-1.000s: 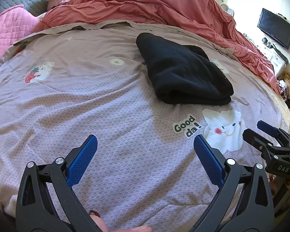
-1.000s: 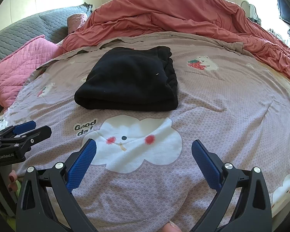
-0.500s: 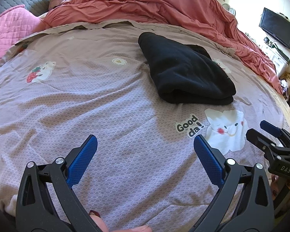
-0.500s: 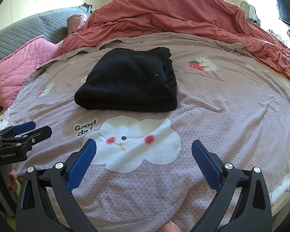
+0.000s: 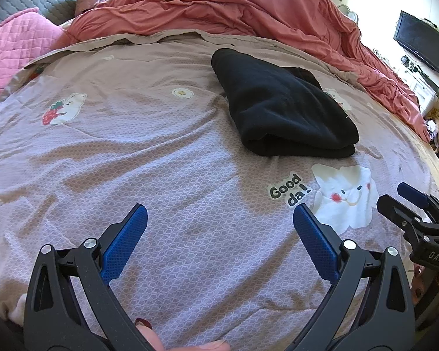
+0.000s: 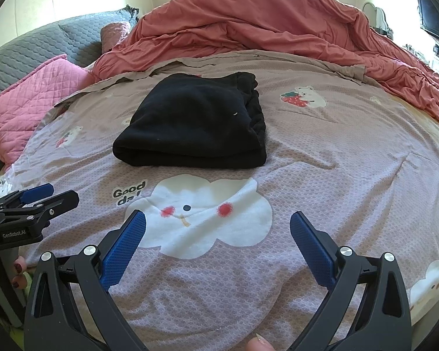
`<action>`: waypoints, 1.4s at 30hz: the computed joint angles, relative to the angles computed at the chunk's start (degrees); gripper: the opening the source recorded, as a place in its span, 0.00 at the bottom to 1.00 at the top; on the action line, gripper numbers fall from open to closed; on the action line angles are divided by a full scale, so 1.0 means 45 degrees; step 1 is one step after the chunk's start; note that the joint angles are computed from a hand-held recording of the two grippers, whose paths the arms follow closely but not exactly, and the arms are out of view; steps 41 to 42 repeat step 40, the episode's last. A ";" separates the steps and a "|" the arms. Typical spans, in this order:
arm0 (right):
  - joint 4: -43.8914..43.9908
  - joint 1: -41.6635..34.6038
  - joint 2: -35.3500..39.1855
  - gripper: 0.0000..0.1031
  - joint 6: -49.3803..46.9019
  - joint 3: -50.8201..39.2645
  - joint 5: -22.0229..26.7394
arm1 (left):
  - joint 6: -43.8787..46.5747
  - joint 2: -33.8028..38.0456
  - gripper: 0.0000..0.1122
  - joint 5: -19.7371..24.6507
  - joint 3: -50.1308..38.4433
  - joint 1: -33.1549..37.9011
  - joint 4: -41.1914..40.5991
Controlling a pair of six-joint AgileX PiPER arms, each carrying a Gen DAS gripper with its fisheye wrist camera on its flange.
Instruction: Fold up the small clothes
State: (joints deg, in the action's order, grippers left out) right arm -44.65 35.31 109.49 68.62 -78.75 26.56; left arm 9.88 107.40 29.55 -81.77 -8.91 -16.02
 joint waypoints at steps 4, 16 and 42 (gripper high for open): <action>0.0002 -0.0003 -0.0046 0.95 0.0051 0.0037 0.0054 | -0.0005 -0.0028 0.83 0.0024 0.0031 0.0022 0.0025; -0.0166 0.0066 -0.0207 0.95 0.0287 0.0088 0.0314 | -0.1001 -0.0095 0.83 -0.0054 0.0084 -0.0139 0.1139; -0.3048 -0.5056 -0.5791 0.95 0.8972 0.8859 0.4925 | -0.3523 0.0949 0.83 0.1549 -0.2926 0.3603 0.2555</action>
